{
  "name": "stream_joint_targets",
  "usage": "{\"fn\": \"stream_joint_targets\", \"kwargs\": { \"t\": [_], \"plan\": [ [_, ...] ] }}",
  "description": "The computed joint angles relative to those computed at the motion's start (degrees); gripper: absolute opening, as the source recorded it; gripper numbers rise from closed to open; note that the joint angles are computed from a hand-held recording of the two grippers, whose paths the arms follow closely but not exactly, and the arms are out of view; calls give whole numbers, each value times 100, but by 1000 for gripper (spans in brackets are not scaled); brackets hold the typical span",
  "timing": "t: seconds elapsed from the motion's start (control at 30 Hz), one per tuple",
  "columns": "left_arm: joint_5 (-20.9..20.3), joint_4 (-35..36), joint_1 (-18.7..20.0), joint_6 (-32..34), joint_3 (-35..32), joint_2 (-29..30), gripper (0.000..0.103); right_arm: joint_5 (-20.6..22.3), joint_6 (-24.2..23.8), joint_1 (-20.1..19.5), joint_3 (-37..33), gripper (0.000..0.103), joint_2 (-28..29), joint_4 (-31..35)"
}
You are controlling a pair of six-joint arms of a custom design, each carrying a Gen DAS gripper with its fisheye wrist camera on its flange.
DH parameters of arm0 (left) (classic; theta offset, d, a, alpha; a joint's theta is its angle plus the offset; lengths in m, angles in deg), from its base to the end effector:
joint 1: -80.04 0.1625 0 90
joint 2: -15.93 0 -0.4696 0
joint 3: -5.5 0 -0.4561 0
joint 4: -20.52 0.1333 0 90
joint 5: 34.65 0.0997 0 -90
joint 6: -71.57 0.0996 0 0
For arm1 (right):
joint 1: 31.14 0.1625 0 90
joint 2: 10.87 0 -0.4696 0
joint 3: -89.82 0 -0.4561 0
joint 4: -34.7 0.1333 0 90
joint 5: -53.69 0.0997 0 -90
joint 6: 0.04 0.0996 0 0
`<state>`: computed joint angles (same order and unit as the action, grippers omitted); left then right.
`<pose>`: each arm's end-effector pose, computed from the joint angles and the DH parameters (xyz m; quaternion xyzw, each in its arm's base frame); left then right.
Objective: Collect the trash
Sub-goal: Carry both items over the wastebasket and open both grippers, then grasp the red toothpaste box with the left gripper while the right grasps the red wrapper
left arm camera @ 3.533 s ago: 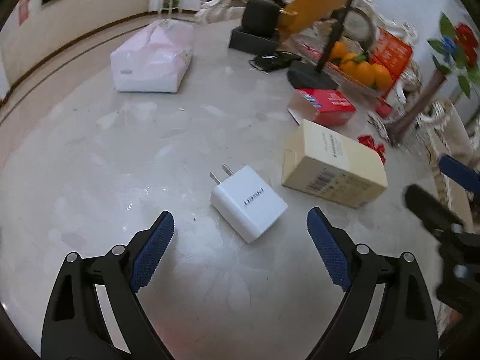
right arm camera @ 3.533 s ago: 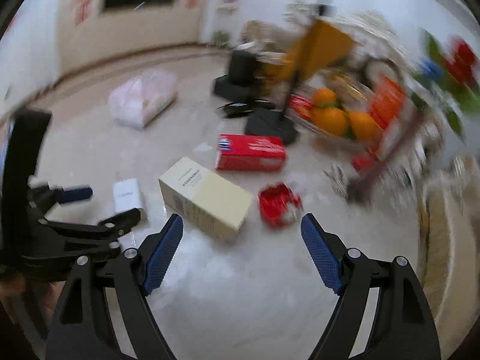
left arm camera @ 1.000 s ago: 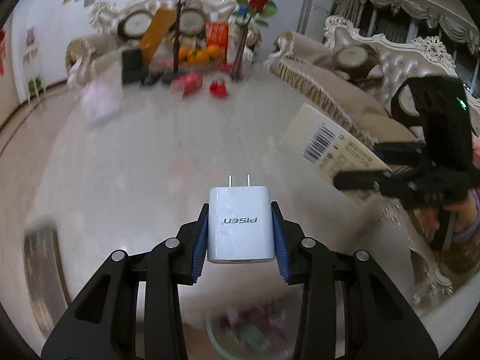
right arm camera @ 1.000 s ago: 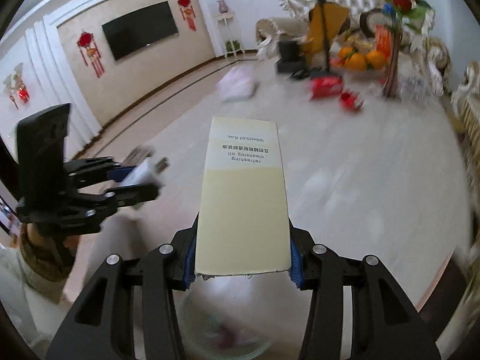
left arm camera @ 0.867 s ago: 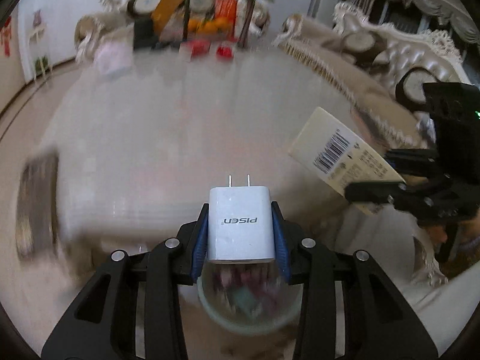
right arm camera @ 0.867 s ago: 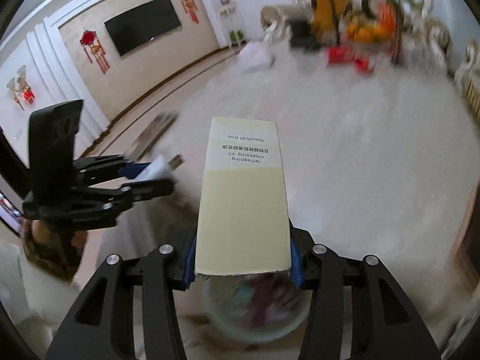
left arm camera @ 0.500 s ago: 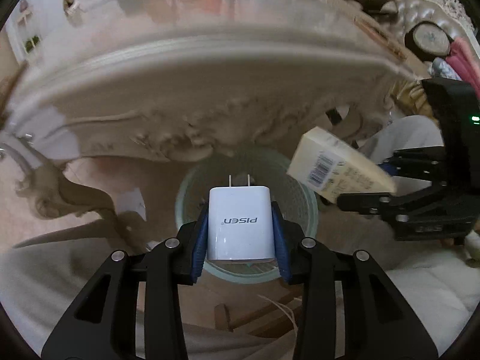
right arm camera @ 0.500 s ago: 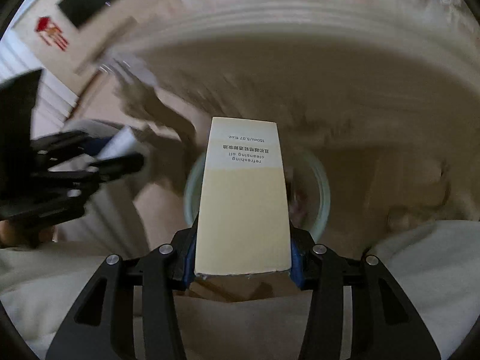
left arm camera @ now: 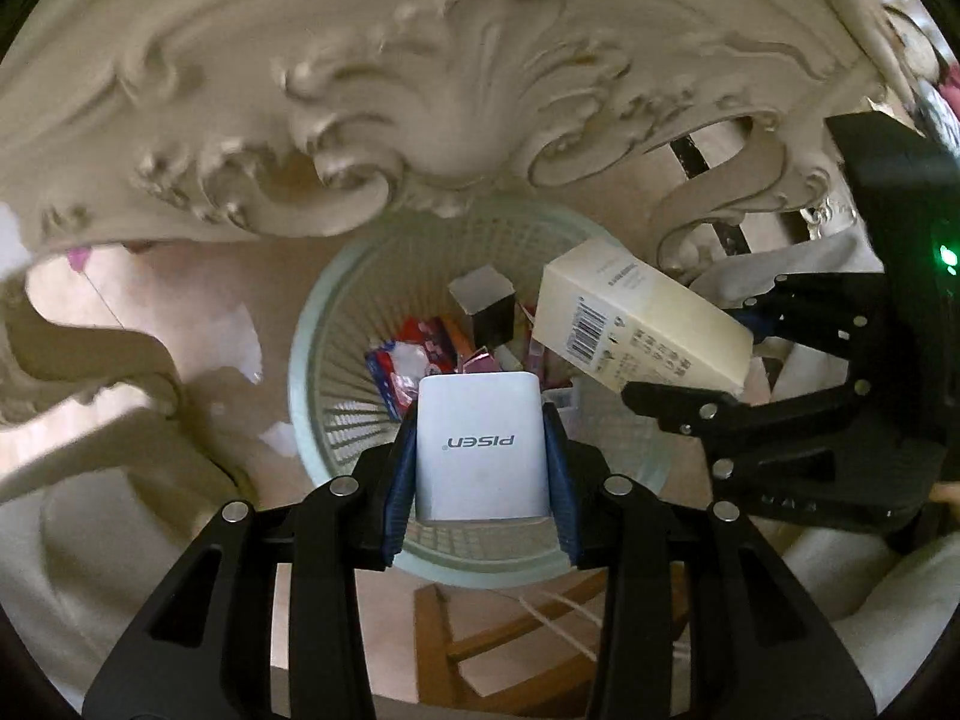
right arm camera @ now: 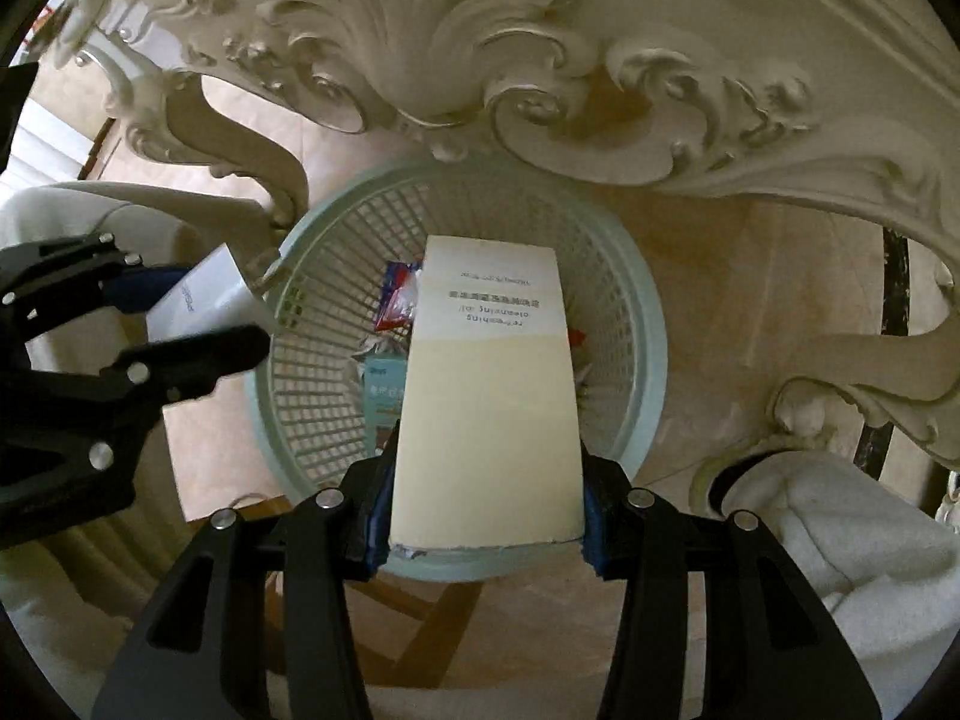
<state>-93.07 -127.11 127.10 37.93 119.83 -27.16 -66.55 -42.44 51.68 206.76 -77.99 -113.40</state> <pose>-0.2502 -0.5411 -0.0545 0.1096 0.9497 -0.0779 0.2827 0.0090 -0.5937 0.1759 0.2734 -0.9234 -0.0458 0.2654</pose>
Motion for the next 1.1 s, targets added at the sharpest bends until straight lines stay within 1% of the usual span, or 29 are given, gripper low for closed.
{"fn": "stream_joint_targets", "kwargs": {
  "t": [0.03, 0.07, 0.1, 0.13, 0.2, 0.23, 0.27, 0.3, 0.37, 0.43, 0.47, 0.53, 0.6, 0.63, 0.67, 0.7, 0.77, 0.8, 0.83, 0.87, 0.9, 0.93, 0.97, 1.0, 1.03, 1.07, 1.1],
  "plan": [
    [44, -19, 18, -75, 1, 9, 63, -5, -14, 3, 18, 51, 3, -16],
    [162, 7, 4, -144, -2, 15, 76, -69, -53, 20, 32, 59, 36, -105],
    [234, 56, -10, -179, -10, 17, 76, -172, -134, 33, 85, 65, 63, -329],
    [252, 116, -32, -210, -29, 6, 76, -232, -238, 19, 143, 70, 77, -537],
    [371, 194, -76, -278, -11, -33, 78, -232, -277, 44, 210, 70, -17, -605],
    [449, 253, -95, -321, -2, -46, 85, -252, -307, 68, 236, 70, -86, -591],
    [520, 385, -134, -395, 20, -107, 85, -237, -347, 94, 259, 70, -157, -559],
    [500, 348, -149, -353, 56, -166, 85, -177, -436, 126, 288, 70, -292, -467],
    [304, 76, -214, -120, 196, -394, 85, 6, -539, 195, 261, 70, -626, 28],
    [40, -74, -317, 194, 240, -638, 85, 325, -499, 316, 98, 70, -971, 830],
    [-54, -144, -390, 394, 244, -771, 85, 488, -493, 389, -5, 70, -1086, 1108],
    [-227, -284, -523, 891, 193, -1026, 85, 994, -616, 550, -223, 70, -1365, 1478],
    [-37, -383, -655, 1265, 71, -1173, 85, 1473, -703, 672, -476, 70, -1470, 1400],
    [254, -398, -712, 1530, -88, -1243, 85, 1609, -701, 746, -617, 70, -1440, 1189],
    [477, -363, -726, 1663, -236, -1246, 85, 1665, -709, 809, -733, 70, -1376, 942],
    [645, -357, -717, 1798, -367, -1238, 85, 1716, -756, 879, -876, 70, -1257, 522],
    [1182, -532, -616, 2384, -833, -1102, 85, 1653, -768, 1023, -1228, 70, -859, -502],
    [1350, -674, -568, 2611, -997, -1026, 85, 1675, -650, 1067, -1529, 70, -574, -881],
    [1576, -1036, -427, 3070, -1363, -825, 85, 1677, -504, 1092, -1772, 70, -356, -1060],
    [1699, -1238, -327, 3337, -1649, -673, 85, 1644, -287, 1131, -2171, 70, -17, -1234],
    [1774, -1352, -237, 3522, -1907, -527, 85, 1587, -137, 1174, -2662, 70, 393, -1334],
    [1967, -1530, -67, 3872, -2405, -218, 85, 1435, -82, 1224, -3083, 70, 755, -1409],
    [2087, -1620, 70, 4124, -2852, 48, 85, 1278, -94, 1261, -3427, 70, 1046, -1450],
    [2171, -1629, 216, 4341, -3356, 335, 85, 1088, -116, 1313, -3923, 70, 1459, -1465],
    [2177, -1586, 318, 4469, -3690, 512, 85, 976, -131, 1345, -4240, 70, 1709, -1457],
    [2120, -1408, 463, 4539, -4171, 754, 85, 860, -161, 1375, -4798, 70, 2141, -1368],
    [2121, -1283, 538, 4552, -4469, 913, 85, 809, -156, 1364, -5155, 70, 2395, -1239]
  ]
}}
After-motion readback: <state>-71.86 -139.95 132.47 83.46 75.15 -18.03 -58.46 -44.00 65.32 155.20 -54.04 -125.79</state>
